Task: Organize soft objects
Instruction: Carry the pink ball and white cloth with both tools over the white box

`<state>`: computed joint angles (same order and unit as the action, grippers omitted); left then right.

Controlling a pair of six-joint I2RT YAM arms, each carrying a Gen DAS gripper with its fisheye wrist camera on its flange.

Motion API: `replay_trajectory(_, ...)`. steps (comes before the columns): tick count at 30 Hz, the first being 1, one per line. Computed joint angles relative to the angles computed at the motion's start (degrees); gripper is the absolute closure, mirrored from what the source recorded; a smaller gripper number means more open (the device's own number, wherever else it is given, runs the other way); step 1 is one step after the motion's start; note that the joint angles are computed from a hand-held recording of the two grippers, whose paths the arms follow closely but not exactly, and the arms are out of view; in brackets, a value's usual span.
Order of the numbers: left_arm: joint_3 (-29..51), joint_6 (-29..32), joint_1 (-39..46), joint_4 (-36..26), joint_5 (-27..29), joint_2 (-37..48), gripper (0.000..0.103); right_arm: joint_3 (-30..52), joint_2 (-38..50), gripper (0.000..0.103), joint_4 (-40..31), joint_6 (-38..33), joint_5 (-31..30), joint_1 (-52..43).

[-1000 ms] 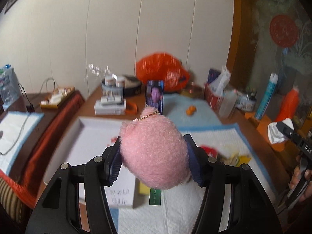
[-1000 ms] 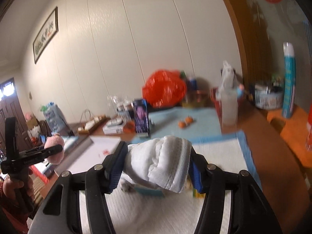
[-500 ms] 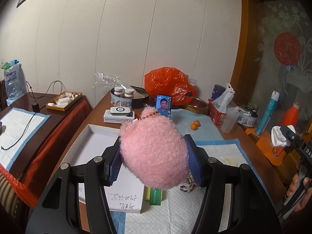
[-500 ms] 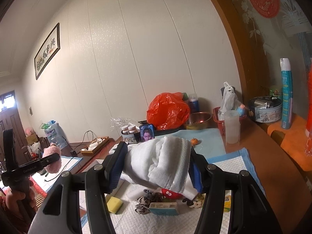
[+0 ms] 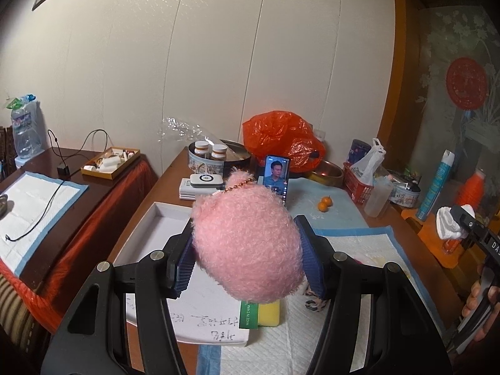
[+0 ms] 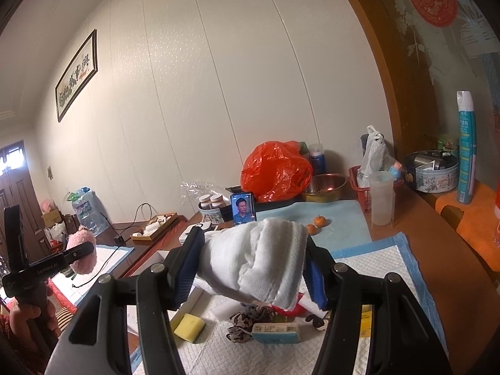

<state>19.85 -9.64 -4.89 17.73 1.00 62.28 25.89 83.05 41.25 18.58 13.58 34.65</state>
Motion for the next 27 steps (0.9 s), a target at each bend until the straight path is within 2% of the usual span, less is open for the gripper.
replay_trajectory(10, 0.94, 1.92, 6.31, 3.03, 6.71, 5.15, 0.044, 3.24, 3.18, 0.043, -1.41, 1.02, 3.2, 2.55)
replay_trajectory(13, 0.84, 1.8, 6.19, 3.16, 6.57, 5.18, 0.044, 4.49, 4.19, 0.043, -2.16, 1.33, 4.23, 3.45)
replay_trajectory(27, 4.51, 6.89, 17.01, 4.2, 17.3, 11.75, 0.044, 12.06, 10.08, 0.043, -5.99, 3.61, 8.91, 7.74)
